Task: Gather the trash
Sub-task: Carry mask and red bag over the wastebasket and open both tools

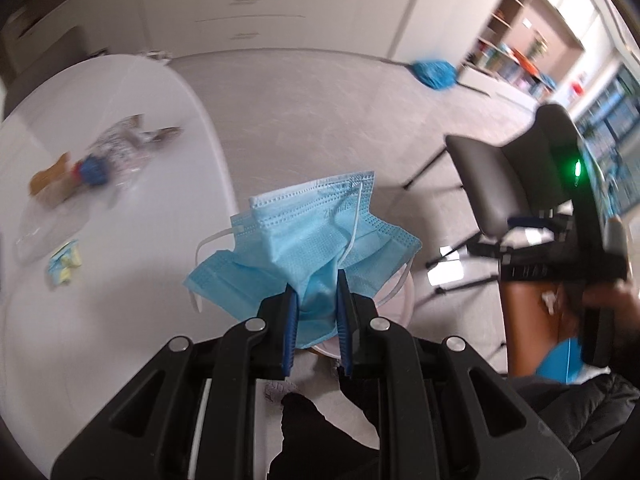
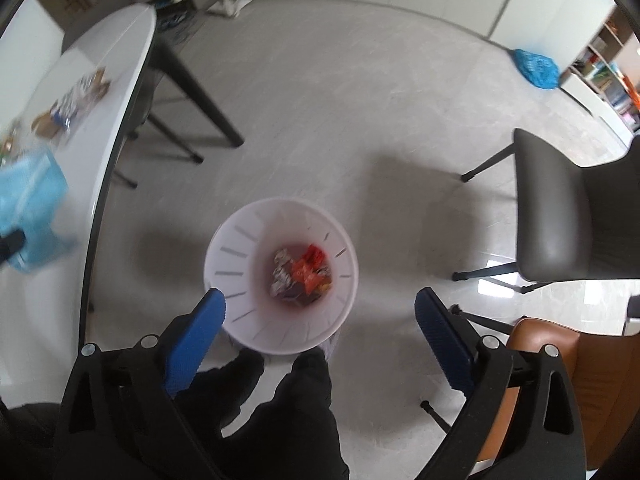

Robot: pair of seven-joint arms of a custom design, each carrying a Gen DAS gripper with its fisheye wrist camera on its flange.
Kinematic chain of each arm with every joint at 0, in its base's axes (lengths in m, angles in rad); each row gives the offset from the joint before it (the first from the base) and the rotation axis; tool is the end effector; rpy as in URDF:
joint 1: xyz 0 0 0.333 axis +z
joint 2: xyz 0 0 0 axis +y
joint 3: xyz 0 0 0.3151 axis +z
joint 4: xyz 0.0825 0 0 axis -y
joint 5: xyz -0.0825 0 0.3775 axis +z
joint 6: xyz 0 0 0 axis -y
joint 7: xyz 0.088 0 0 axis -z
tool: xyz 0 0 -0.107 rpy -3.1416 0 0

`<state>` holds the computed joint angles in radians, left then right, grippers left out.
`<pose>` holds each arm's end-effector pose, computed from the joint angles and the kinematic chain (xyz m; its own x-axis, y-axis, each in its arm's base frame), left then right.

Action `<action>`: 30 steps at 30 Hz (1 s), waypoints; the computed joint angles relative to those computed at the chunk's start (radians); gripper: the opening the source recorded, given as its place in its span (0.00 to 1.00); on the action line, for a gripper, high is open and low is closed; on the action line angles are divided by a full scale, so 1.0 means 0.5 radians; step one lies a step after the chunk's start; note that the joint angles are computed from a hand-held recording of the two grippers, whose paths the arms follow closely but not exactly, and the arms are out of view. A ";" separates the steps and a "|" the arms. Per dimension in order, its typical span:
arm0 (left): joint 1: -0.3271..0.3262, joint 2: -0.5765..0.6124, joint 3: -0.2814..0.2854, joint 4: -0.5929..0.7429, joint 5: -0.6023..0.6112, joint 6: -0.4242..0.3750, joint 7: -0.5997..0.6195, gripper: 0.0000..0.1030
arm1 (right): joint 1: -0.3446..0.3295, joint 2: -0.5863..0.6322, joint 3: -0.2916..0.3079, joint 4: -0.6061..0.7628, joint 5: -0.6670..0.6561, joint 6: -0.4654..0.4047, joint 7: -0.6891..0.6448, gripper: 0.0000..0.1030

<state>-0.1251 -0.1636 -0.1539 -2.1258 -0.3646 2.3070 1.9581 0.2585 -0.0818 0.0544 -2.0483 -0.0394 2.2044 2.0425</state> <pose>0.5069 -0.1564 0.5186 -0.4768 -0.8625 0.1694 -0.8348 0.3840 -0.3946 0.5210 0.1678 0.5011 -0.1301 -0.9890 -0.0705 -0.9631 0.1429 -0.2279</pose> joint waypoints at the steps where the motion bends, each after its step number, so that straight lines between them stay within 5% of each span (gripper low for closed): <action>1: -0.008 0.020 -0.006 0.018 0.004 -0.022 0.014 0.16 | -0.008 -0.020 -0.006 -0.009 -0.012 0.008 0.019 0.95; 6: -0.055 0.157 -0.043 0.136 0.006 -0.169 0.080 0.19 | -0.035 -0.072 -0.023 -0.055 -0.031 0.046 0.054 0.95; 8: -0.064 0.200 -0.056 0.173 0.047 -0.204 0.064 0.55 | -0.041 -0.089 -0.029 -0.073 -0.023 0.065 0.049 0.95; 14: -0.081 0.179 -0.063 0.149 0.024 -0.092 0.066 0.82 | -0.047 -0.095 -0.034 -0.071 -0.004 0.070 0.029 0.95; 30: -0.079 0.113 -0.043 0.123 -0.088 -0.044 0.136 0.87 | -0.048 -0.091 -0.031 -0.059 0.019 0.073 0.010 0.95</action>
<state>-0.1648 -0.1070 -0.1753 -2.0643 -0.4086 2.2851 2.0260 0.2346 -0.1272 0.0389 -2.0776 -0.0299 2.2411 2.0477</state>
